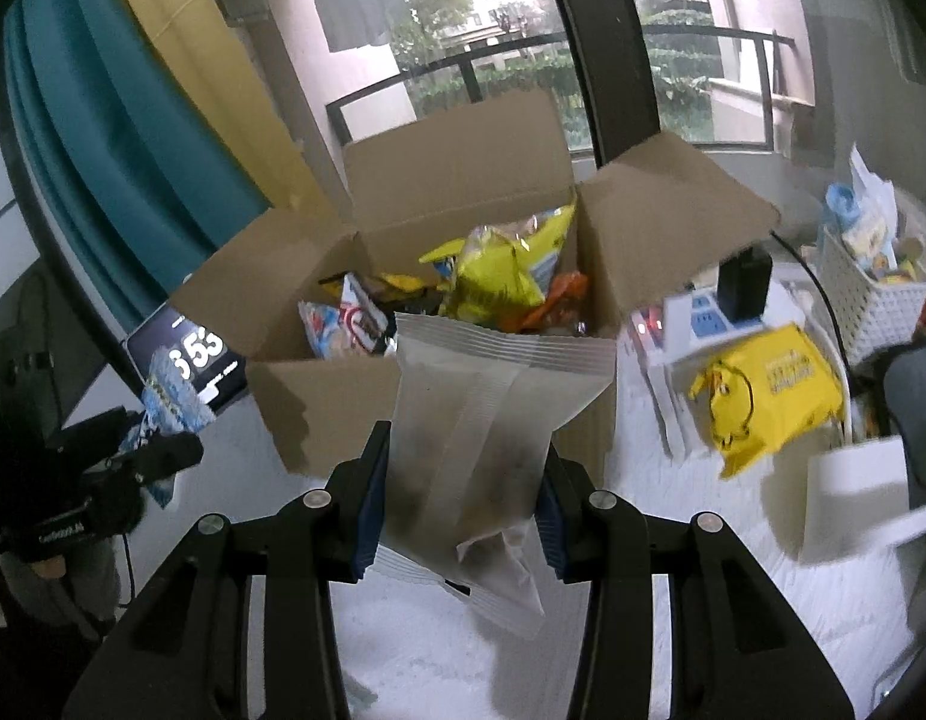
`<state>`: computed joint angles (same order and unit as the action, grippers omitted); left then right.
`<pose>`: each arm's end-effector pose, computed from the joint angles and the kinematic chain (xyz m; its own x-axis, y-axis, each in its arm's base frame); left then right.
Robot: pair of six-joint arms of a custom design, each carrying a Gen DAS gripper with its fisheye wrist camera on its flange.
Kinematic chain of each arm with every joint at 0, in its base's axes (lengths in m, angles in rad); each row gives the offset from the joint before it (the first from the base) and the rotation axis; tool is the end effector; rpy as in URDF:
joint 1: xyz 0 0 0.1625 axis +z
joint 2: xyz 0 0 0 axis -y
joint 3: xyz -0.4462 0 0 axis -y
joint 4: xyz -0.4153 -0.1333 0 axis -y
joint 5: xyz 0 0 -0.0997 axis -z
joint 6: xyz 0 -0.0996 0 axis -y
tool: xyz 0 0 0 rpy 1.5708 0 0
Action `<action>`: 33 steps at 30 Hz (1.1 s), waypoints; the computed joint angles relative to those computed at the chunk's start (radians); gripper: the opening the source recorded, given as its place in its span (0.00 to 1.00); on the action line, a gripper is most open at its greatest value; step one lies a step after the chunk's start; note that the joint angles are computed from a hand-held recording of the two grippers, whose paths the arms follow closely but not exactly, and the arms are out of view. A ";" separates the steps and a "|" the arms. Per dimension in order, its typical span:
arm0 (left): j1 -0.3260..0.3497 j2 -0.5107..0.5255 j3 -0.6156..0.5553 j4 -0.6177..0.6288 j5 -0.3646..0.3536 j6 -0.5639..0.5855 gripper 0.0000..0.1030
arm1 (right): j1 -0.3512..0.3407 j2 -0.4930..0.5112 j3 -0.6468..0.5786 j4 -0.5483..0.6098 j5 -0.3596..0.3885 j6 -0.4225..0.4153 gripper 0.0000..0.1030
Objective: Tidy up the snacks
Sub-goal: 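Carry the clear bag into the box while the left tool carries the blue-white bag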
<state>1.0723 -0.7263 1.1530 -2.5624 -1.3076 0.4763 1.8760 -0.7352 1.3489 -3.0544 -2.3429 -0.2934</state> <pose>-0.2653 -0.8204 0.2591 -0.6277 0.6417 -0.4407 0.7782 0.5037 -0.3750 0.2980 -0.7336 0.2528 -0.7515 0.1028 0.6517 -0.4295 0.6736 -0.6015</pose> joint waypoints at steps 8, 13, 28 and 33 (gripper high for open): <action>0.010 0.124 -0.198 0.028 -0.017 -0.008 0.44 | -0.013 0.069 -0.139 0.018 0.001 -0.080 0.44; 0.015 0.223 -0.351 0.064 -0.012 -0.015 0.44 | -0.032 0.121 -0.248 0.058 -0.005 -0.086 0.44; 0.035 0.429 -0.695 0.219 0.052 -0.057 0.44 | -0.086 0.313 -0.636 0.230 0.039 -0.140 0.44; 0.036 0.463 -0.735 0.245 0.086 -0.067 0.45 | -0.098 0.401 -0.744 0.175 -0.127 -0.226 0.43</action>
<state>1.1084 -0.2635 0.4184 -2.3173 -1.2216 0.4094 1.7785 -0.3338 0.6053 -2.8799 -2.4695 -0.5189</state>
